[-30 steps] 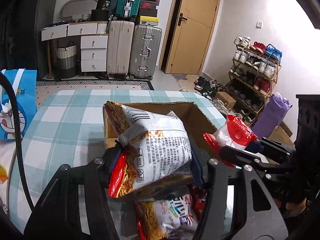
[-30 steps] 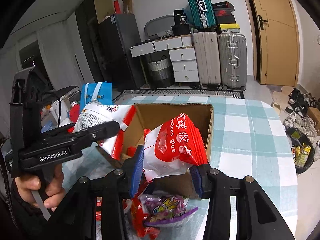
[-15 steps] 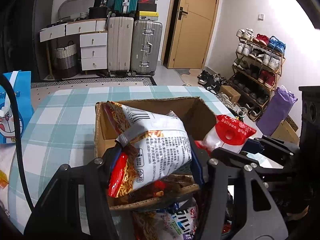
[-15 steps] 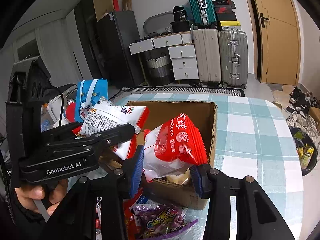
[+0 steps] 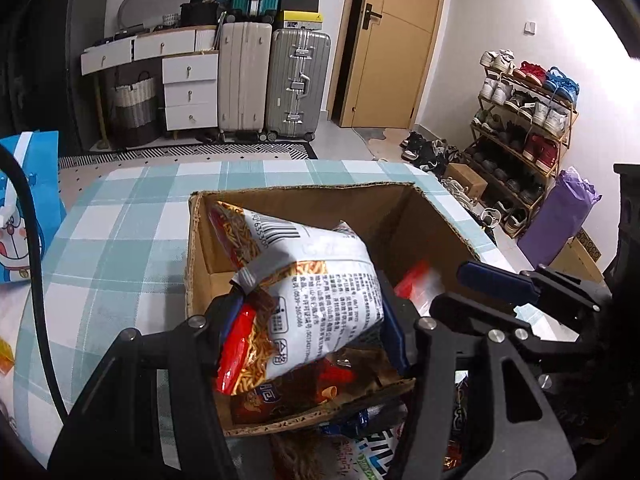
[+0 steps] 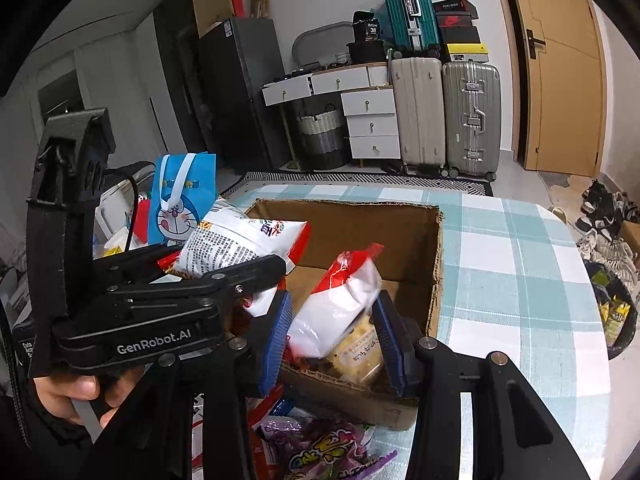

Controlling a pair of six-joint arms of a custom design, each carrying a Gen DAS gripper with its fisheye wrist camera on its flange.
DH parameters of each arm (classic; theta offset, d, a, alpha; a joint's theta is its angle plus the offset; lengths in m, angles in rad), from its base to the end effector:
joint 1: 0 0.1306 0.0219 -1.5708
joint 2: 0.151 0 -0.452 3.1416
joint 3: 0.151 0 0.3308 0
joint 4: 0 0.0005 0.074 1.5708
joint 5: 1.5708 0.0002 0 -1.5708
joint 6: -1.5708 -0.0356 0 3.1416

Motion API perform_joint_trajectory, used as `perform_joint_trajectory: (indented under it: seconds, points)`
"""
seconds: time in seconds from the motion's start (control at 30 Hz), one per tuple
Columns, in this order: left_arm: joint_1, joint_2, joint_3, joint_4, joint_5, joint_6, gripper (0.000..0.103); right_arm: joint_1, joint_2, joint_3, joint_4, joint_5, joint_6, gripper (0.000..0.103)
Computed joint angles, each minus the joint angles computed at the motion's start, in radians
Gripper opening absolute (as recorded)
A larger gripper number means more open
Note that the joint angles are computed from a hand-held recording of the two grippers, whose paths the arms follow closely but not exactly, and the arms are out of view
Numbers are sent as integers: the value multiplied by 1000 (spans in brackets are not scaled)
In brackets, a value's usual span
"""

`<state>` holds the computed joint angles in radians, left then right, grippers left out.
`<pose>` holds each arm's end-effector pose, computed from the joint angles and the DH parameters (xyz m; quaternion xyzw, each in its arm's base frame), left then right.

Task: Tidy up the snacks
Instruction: 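Open both grippers and withdraw them from the box, then lower both grippers toward the snack pile in front of the box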

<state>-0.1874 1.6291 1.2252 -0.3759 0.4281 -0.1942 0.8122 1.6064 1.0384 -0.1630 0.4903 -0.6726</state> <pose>0.4840 -0.1073 0.3678 0.2514 0.8699 -0.1947 0.3771 0.3310 0.3241 0.3263 0.0369 0.8906 0.1041 0.4412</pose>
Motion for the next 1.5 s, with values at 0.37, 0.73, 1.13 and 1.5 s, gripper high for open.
perform_joint_trajectory:
  seconds: [0.37,0.73,1.13,1.5]
  points:
    - [32,-44,-14,-26,38,-29,84,39,-48,-29,-8,60,-19,61]
    - [124,-214,-136,-53,83,-60,102,129,-127,-104,-146,148,-230,102]
    - [252,-336,-265,-102,118,-168,102,218,-138,-123,-269,179,-340,103]
    - [271,-322,-326,-128,119,-228,102,225,-112,-135,-278,145,-418,103]
